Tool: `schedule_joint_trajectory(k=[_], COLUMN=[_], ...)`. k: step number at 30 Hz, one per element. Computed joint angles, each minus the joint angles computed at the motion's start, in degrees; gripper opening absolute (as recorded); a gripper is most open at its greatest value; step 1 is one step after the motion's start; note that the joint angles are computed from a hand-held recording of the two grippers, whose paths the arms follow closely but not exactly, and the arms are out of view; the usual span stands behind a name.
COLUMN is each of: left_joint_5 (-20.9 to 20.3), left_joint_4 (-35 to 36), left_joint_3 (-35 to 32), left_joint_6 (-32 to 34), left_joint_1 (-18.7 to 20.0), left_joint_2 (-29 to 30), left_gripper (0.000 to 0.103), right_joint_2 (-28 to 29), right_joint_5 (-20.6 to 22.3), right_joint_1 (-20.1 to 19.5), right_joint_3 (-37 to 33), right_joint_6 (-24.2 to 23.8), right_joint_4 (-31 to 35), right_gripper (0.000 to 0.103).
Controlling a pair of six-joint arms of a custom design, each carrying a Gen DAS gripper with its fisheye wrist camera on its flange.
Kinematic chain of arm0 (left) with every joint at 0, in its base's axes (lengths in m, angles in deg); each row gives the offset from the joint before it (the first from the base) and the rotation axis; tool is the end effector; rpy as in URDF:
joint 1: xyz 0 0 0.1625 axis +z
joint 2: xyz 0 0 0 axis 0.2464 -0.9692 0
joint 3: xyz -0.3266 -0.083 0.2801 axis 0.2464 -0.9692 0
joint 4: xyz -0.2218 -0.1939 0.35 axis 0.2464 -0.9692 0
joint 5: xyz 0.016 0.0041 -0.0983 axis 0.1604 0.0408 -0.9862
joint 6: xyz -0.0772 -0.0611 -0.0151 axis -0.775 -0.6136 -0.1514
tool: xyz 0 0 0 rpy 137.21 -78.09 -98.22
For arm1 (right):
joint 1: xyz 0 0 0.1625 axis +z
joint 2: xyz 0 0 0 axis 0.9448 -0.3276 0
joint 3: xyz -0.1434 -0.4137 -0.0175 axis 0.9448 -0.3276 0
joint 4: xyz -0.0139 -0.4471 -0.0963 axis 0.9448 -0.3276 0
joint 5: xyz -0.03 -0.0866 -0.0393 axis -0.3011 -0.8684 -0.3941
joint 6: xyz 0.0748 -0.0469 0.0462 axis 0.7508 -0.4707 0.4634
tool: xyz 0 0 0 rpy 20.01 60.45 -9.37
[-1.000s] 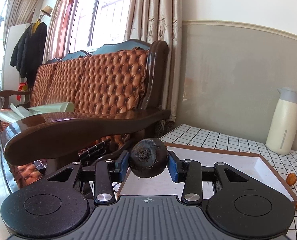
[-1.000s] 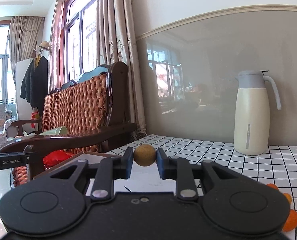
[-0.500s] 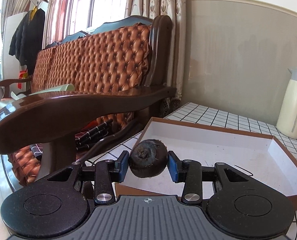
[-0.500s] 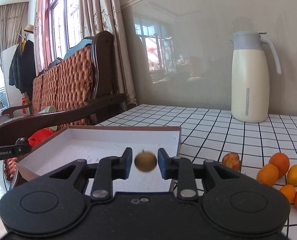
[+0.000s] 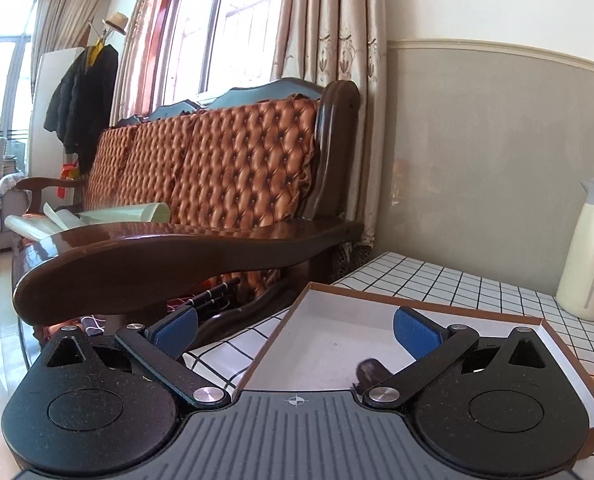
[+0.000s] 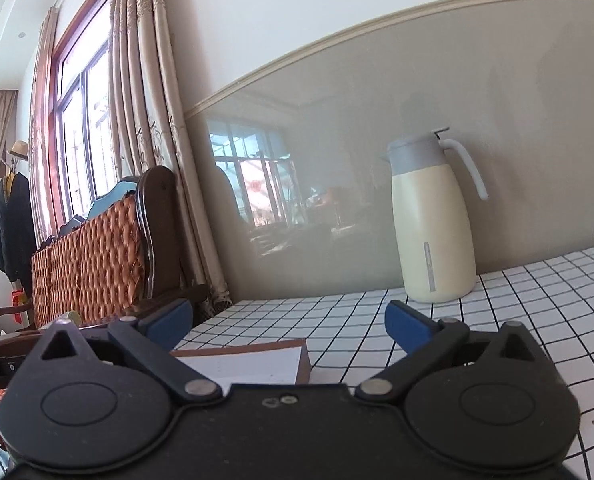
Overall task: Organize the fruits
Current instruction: 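Open the left tool dropping the dark fruit while the right tool releases the tan fruit into the box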
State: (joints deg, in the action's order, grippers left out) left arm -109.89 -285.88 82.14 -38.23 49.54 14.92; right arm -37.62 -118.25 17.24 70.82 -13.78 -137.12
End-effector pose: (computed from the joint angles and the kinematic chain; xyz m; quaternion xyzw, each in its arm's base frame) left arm -0.1614 -0.7930 0.1415 0.1242 0.6992 -0.6086 0.3540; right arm 0.1114 -0.7805 0.1839 0.1911 -0.7376 0.6274 0.1605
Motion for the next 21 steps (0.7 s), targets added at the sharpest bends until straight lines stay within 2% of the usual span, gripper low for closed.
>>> schedule_joint_trajectory(k=[4,12,21], left_joint_5=[0.6,1.4,1.7], left_joint_4=[2.4,3.5,3.8], left_joint_3=[0.4,0.4,0.4], left_joint_6=[-1.1,-1.6,-1.4], left_joint_1=[-0.3,-0.9,-1.7], left_joint_2=[-0.1,0.3,1.0], left_gripper=[0.103,0.103,0.103], right_joint_2=[-0.9,-2.2,-4.2], right_joint_5=[-0.4,-0.8,-1.4], right_joint_1=[0.1,0.5,0.0], right_joint_3=[0.9,2.5,4.7], right_joint_6=[1.3,-2.1,-3.9], right_joint_4=[3.8,8.9,11.1], right_gripper=[0.097,0.097,0.097])
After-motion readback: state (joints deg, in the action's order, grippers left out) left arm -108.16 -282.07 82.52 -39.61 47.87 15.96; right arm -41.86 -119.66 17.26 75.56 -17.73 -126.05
